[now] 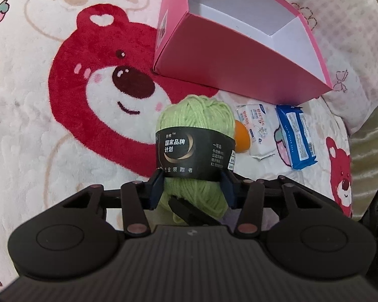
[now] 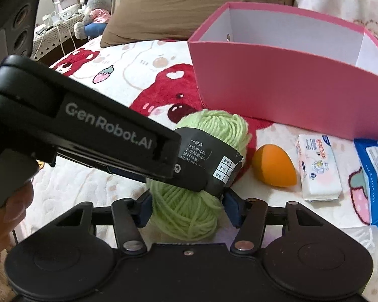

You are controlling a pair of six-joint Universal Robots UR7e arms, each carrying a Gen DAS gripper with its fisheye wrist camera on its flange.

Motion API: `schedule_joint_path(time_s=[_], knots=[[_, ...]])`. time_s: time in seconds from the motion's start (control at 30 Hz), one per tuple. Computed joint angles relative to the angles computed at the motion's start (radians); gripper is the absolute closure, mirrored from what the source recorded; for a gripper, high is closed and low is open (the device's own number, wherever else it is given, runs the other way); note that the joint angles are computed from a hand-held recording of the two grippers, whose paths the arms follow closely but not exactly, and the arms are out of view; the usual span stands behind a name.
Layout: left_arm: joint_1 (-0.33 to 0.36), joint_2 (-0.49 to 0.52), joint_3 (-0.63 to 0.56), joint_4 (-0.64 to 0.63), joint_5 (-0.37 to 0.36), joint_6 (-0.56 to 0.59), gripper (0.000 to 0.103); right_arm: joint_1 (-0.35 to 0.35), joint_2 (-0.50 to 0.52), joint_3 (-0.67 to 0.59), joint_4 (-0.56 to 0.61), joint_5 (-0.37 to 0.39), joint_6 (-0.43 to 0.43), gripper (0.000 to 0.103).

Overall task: Organize objects
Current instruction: 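Lift the yarn ball with the left tool and carry it into the pink box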

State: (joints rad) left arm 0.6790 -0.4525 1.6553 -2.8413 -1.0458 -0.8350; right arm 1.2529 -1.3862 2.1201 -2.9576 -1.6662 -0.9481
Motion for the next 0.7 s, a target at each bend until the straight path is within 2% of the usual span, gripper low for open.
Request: schedule_joint_path(time_s=[0.33, 0.7], knots=[[-0.053, -0.005, -0.034, 0.097, 0.061, -0.039, 0.057, -0.007, -0.052, -0.003, 0.066, 0.045, -0.024, 0.041], [-0.127, 0.033, -0.167, 0.264, 0.111, -0.038, 0.056, -0.031, -0.148, -0.037, 0.184, 0.103, -0.071, 0.041]])
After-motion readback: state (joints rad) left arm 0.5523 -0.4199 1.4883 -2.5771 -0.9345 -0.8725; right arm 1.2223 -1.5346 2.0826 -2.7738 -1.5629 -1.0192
